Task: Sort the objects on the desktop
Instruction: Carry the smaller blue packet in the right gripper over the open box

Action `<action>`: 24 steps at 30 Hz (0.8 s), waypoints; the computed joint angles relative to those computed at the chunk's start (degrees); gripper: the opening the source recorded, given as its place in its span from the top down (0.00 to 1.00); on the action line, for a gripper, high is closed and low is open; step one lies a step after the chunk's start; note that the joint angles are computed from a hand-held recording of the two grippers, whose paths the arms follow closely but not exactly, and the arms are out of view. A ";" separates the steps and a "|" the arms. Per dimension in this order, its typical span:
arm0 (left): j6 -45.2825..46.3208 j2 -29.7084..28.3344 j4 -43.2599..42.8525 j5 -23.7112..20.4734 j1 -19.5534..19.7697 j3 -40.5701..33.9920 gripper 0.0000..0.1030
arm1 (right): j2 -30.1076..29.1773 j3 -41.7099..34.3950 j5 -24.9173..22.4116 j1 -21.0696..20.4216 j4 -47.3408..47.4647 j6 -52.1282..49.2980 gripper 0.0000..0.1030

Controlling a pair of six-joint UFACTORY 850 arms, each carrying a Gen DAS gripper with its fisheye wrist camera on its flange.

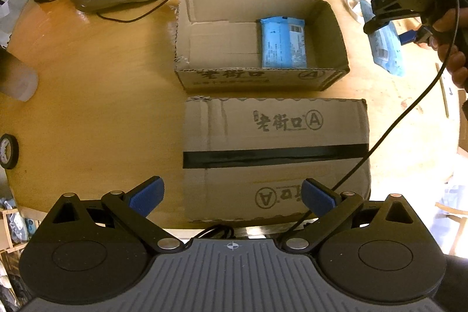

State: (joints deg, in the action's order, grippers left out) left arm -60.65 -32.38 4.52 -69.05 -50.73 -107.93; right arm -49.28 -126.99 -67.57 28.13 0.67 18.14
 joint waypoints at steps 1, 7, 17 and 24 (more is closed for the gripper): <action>0.12 0.17 0.07 0.01 0.04 0.26 0.00 | -0.16 -0.26 -0.08 0.21 0.02 0.11 0.45; 0.67 1.69 0.39 0.44 0.36 2.59 0.00 | -0.87 -1.39 -0.28 1.36 0.20 0.87 0.45; 1.52 4.63 0.20 2.18 1.18 6.88 0.00 | -2.45 -4.04 -1.25 3.19 0.44 1.96 0.45; 1.47 6.88 0.24 3.93 1.83 10.08 0.00 | -4.01 -6.58 -2.38 4.49 0.33 2.72 0.45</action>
